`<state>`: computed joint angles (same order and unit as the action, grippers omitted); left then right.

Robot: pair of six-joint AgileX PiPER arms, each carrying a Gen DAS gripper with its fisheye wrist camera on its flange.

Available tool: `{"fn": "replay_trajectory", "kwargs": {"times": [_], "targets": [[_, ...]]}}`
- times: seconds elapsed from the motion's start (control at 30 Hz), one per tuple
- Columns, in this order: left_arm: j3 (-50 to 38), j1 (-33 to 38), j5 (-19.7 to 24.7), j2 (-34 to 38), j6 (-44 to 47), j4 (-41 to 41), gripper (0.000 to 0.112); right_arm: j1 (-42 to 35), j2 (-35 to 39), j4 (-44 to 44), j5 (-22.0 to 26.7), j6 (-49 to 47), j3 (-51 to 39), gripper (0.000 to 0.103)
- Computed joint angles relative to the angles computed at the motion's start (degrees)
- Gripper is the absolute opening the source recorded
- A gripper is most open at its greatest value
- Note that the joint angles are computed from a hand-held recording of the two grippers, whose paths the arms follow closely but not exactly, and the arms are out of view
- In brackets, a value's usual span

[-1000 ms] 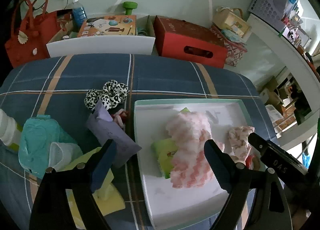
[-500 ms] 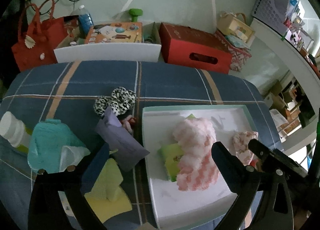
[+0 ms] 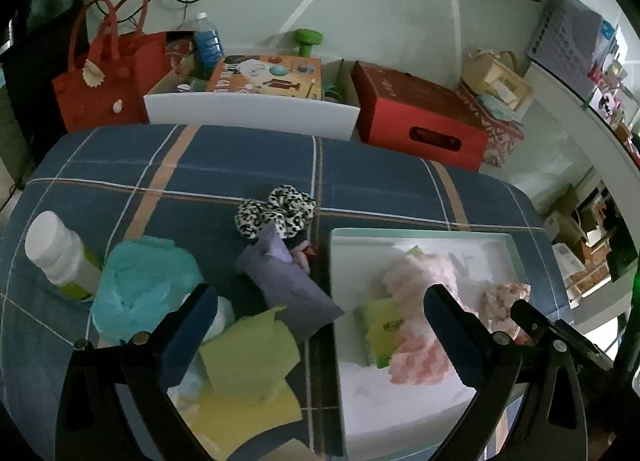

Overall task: Organize soft objects
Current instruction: 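Withdraw both tools from the tray toward the remaining fabric pile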

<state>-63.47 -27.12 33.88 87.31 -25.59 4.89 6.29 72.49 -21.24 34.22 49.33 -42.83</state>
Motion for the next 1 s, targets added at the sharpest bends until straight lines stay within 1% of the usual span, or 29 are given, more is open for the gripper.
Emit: {"fn": "replay_trajectory", "kwargs": {"times": [0.17,0.27,0.5,0.7,0.8,0.87,1.0], "targets": [[1.78,1.52,-0.43,-2.61,0.48,-0.3,0.103,4.13,-0.68,-3.42,1.15,4.81,-0.13,0.103],[2.95,2.36,-0.05,-4.38,-0.99,1.6,0.103,7.18,-0.91,-5.33,1.75,7.22,-0.4,0.103],[6.31,7.39,0.32,-8.89,-0.98,2.87,0.103,15.4,-0.63,-8.72,1.57,12.57,-1.21,0.103],[10.58,14.55,-1.13,-12.76,3.62,-1.64,0.103,24.36,1.81,-13.13,2.73,18.18,-3.19,0.103],[12.44,17.0,-1.17,-13.61,4.92,-2.4,0.103,26.98,3.23,-13.15,2.13,18.53,-4.17,0.103],[13.42,19.22,-1.03,-14.02,7.3,-4.74,0.103,28.88,4.36,-13.5,1.79,19.09,-4.87,0.103],[15.73,22.55,-1.44,-15.31,11.01,-7.97,0.103,33.34,7.11,-15.94,3.02,21.5,-6.87,0.103]]}}
